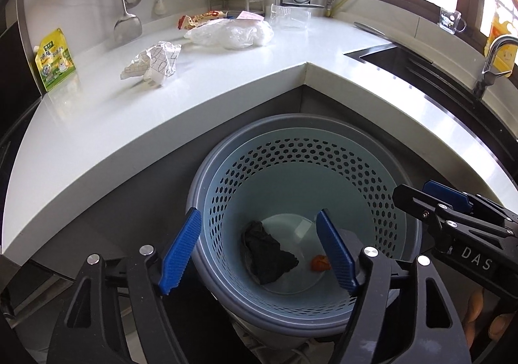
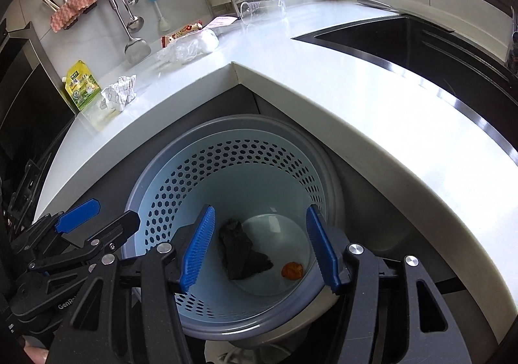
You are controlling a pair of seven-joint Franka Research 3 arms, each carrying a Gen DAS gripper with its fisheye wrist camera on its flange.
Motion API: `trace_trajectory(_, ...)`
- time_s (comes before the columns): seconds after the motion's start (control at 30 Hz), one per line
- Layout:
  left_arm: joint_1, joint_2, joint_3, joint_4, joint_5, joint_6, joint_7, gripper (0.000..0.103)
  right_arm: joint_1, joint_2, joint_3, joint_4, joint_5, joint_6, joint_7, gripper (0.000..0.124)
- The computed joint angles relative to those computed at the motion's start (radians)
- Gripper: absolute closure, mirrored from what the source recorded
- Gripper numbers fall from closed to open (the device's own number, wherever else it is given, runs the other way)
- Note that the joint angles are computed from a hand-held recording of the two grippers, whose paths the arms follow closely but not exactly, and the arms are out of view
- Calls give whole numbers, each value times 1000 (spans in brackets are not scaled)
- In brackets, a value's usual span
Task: Collect trash
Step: 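Open both tools to drop the cloth and peel into the bin, then move both tools back over the counter toward the crumpled paper and leaflet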
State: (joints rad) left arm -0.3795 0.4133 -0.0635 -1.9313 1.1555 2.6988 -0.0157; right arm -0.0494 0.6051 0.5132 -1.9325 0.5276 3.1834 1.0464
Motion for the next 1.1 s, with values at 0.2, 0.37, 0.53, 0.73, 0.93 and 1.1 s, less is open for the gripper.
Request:
trace_trajectory(0.2,-2,-8,6,-7,34,5,-39,16,-10,3,13,2,-2,3,-2,67)
trace_trajectory(0.37,-1,-13,6,-13,70,7,-72,10,-39,3,44,-10,-6,21,-8,66)
trace_trajectory(0.53,-5,-25,10,-16,120,-10,-126,7,-83,7,87,-23,-27,52,0,64)
trace_trajectory(0.73,1,-66,-2,-30,234,-66,-222,6,-115,3,113,-35,-82,81,43,64)
trace_trajectory(0.93,28,-94,-23,-25,295,-127,-250,6,-123,-3,115,-31,-158,102,102,64)
trace_trajectory(1.1,55,-124,-28,-32,396,-158,-358,6,-109,13,98,9,-207,93,143,63)
